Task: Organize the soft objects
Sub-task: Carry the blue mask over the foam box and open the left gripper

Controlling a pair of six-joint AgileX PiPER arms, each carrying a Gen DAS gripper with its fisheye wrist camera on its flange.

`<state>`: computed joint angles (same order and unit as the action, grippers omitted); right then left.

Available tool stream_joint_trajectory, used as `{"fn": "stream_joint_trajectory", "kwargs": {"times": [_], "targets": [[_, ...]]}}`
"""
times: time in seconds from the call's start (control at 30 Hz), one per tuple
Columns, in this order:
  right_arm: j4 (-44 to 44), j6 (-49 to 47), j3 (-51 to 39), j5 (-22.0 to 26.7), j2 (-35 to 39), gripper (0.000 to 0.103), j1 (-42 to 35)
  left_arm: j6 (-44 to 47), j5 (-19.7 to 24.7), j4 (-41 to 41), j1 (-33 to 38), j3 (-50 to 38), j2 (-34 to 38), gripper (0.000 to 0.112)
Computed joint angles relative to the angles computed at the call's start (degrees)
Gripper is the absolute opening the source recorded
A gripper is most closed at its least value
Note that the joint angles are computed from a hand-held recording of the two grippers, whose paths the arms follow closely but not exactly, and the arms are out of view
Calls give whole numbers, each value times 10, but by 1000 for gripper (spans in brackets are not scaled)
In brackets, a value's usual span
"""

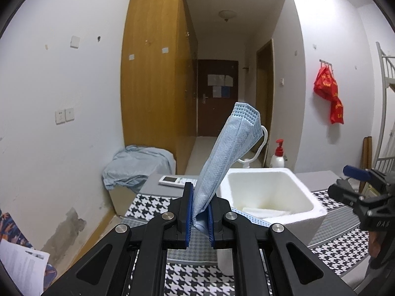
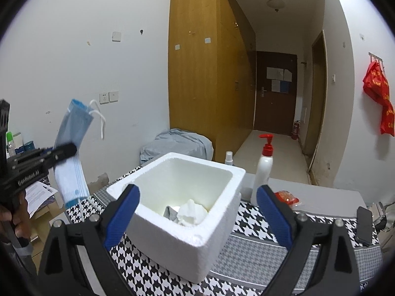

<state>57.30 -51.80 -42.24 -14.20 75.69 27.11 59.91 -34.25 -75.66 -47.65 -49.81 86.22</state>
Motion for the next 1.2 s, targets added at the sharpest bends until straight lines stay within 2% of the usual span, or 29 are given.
{"fn": "stream_joint_trajectory", "kwargs": {"times": [0.27,0.67,0.93,1.0,1.2], "targets": [[19,-20,33,-17,-27,98,3,16,14,8,-9,-33,13,11],[61,-36,86,-48,-67,98,-3,39,81,4,4,-104,64,11],[110,-66,123,-87,-93,98,6,87,120,-26,18,-171,114,11],[112,-63,131,-93,-101,98,3,102,132,-39,24,-185,124,11],[153,-77,146,-117,-113,98,7,211,160,-142,37,-243,170,11]]}}
